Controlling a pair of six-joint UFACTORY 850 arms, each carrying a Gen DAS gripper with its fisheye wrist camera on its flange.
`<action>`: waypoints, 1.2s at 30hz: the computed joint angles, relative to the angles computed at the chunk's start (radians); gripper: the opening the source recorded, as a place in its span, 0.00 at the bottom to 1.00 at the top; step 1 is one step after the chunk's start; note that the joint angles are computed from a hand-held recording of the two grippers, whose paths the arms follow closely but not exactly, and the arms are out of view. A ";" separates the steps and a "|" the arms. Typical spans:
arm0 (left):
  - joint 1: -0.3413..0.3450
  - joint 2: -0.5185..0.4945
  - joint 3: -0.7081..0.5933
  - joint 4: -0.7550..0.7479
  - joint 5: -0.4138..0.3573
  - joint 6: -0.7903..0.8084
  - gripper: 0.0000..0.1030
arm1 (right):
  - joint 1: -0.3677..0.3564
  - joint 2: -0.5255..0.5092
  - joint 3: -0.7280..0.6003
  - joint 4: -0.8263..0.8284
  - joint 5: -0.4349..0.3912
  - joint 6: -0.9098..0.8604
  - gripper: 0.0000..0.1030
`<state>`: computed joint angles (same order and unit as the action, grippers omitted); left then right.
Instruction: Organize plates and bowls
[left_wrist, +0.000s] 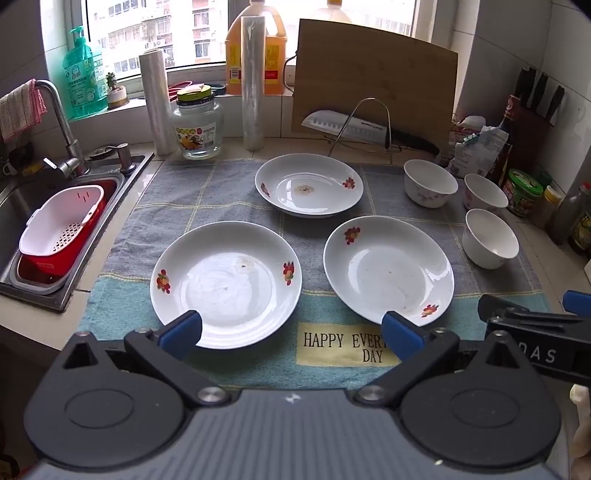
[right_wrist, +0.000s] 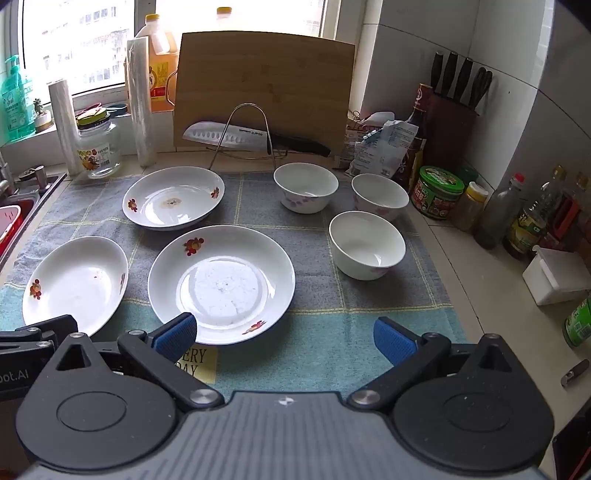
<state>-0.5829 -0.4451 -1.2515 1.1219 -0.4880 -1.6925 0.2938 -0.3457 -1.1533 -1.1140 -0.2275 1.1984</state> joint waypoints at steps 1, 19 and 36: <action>-0.001 0.000 0.000 0.002 -0.001 -0.002 0.99 | 0.000 0.002 0.003 -0.014 0.000 0.013 1.00; -0.006 -0.008 -0.007 -0.001 -0.016 -0.005 0.99 | 0.002 0.004 0.004 -0.001 0.011 -0.008 1.00; 0.005 -0.020 -0.026 -0.017 -0.008 0.025 0.99 | 0.000 -0.008 -0.009 0.005 0.016 -0.013 1.00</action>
